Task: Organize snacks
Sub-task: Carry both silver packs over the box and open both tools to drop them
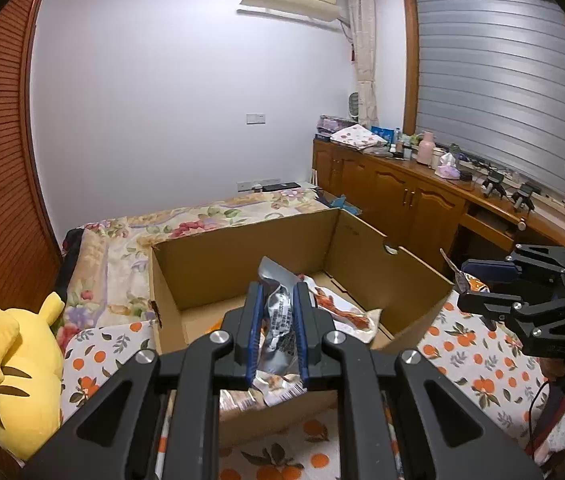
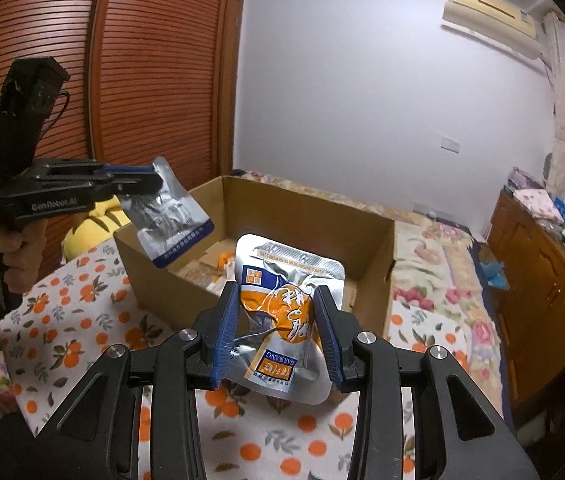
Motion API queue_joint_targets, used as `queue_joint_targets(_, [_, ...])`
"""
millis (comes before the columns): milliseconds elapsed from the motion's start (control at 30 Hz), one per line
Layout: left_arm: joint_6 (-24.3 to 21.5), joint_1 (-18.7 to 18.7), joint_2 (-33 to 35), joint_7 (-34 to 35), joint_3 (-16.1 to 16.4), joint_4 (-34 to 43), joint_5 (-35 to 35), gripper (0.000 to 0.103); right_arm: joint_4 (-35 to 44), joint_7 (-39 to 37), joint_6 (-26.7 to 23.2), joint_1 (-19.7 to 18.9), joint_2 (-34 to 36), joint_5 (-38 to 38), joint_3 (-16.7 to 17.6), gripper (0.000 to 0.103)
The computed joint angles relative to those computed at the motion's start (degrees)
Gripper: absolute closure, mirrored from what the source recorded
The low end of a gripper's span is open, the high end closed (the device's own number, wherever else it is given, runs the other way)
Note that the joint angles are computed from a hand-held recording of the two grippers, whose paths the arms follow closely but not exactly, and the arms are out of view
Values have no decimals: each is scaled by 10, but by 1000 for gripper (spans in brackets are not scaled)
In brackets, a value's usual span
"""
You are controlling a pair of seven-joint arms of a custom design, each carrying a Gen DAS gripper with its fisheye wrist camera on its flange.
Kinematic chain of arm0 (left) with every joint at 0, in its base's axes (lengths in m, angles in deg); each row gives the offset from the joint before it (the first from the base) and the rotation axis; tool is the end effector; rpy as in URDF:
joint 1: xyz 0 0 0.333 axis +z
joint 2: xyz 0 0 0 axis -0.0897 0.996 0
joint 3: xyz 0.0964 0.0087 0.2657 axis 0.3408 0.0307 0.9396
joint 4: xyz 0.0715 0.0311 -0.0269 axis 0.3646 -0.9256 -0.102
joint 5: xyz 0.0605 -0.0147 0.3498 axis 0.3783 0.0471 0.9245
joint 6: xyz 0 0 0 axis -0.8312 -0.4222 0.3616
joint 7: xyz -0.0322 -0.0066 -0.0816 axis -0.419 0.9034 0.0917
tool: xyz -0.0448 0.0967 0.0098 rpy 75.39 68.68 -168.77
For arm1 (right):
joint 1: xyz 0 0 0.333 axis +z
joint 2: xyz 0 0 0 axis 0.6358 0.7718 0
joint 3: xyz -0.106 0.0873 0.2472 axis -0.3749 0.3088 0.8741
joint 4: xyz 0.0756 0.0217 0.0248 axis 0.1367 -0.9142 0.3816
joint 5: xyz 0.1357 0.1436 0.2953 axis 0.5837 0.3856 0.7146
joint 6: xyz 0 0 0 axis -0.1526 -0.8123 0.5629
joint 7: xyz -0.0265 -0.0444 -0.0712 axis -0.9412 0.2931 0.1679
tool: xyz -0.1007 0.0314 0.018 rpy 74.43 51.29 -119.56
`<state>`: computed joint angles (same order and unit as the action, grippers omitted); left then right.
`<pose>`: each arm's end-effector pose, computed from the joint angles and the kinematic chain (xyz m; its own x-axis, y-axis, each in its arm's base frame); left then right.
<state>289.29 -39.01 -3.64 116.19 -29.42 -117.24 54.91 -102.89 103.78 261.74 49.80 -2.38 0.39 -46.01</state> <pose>0.4547 -0.3640 0.4104 -0.5506 -0.8336 0.0436 -0.4110 0.2253 -0.8834 0.3492 0.1407 0.4753 0.3393 -0.9381 0.0699 -0.4572 -0.2294 -0.8592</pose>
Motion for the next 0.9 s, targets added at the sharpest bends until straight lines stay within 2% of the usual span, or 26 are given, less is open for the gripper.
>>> queue_joint_targets(267, [-38,-46,42,20,68,69,-26,91,70,-15,3,6,75,-2,-6,65])
queue_joint_targets(533, [-86,-136,88,-9,188,128,-28,91,138,-30,-1,22,149,-5,-18,65])
queue_joint_targets(667, [-110,-168,105,-42,233,145,-5,91,164,-36,-7,49,181,-4,-44,65])
queue_joint_targets(767, [-117,-181,115,-68,254,152,13,91,182,-45,-14,77,205,0,-70,65])
queue_joint_targets(867, [-130,-193,123,-94,273,161,31,91,195,-59,-23,120,221,15,-108,65])
queue_joint_targets(900, [-132,-201,127,-104,284,163,37,91,198,-72,-26,154,226,28,-140,65])
